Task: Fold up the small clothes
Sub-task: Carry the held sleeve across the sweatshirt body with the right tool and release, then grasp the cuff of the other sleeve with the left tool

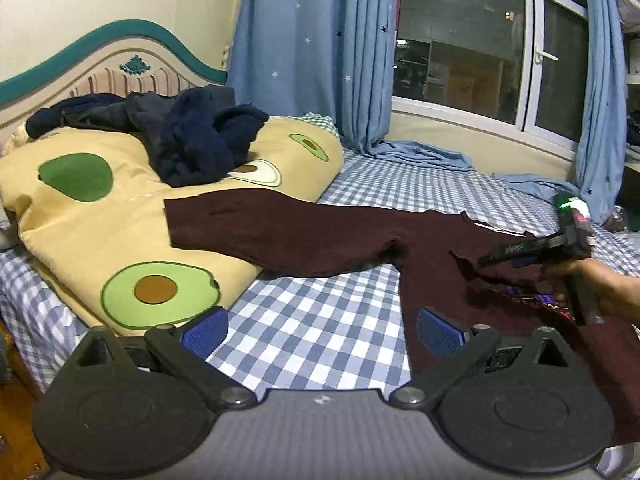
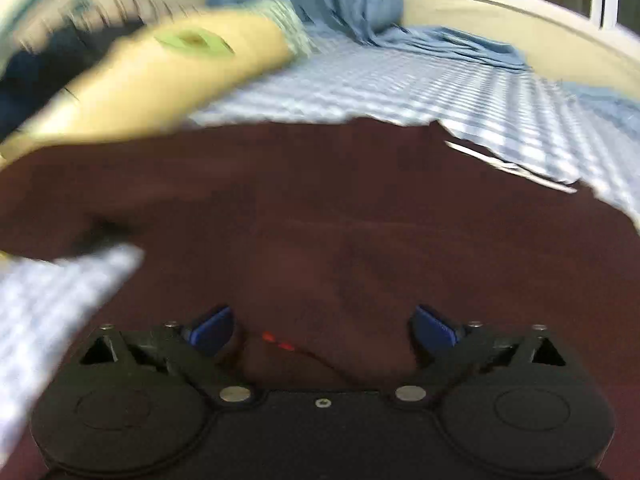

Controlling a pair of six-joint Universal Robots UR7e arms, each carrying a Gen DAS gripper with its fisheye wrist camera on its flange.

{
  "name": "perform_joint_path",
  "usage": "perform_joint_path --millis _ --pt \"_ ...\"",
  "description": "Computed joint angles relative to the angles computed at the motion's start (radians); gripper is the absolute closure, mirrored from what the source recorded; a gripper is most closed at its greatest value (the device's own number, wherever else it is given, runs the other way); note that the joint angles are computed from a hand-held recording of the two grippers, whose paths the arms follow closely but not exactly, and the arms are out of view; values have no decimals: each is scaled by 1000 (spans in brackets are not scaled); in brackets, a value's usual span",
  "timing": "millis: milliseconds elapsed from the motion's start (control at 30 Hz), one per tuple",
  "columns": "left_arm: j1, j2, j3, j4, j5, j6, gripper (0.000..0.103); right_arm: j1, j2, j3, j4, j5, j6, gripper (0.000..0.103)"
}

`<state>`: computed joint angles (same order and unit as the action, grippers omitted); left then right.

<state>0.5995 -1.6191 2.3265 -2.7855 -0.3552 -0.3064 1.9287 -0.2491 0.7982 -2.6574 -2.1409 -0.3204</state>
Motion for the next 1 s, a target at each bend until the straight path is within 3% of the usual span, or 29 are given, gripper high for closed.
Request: perform_joint_path --millis 67,167,267,333,400,567,733,1000 --pt "29 9 0 -92 -44 49 1 8 -109 164 -87 77 80 6" --pt "117 35 -16 -278 -181 145 1 42 -264 378 -168 82 159 6" --pt "236 86 -70 -400 -322 206 1 99 -391 543 -239 17 172 3" --pt "299 146 -103 -525 -355 264 1 148 -459 633 -295 -58 186 1" --pt "369 202 -136 -664 -431 315 1 183 -519 714 -362 -96 188 1" --pt "474 350 -211 -1007 -489 317 1 261 -603 876 -507 -148 185 1" --pt "566 421 -291 -1063 -539 163 1 300 -617 933 -564 -201 218 1" --pt "625 518 -437 -1093 -567 120 2 301 -584 893 -608 -221 230 1"
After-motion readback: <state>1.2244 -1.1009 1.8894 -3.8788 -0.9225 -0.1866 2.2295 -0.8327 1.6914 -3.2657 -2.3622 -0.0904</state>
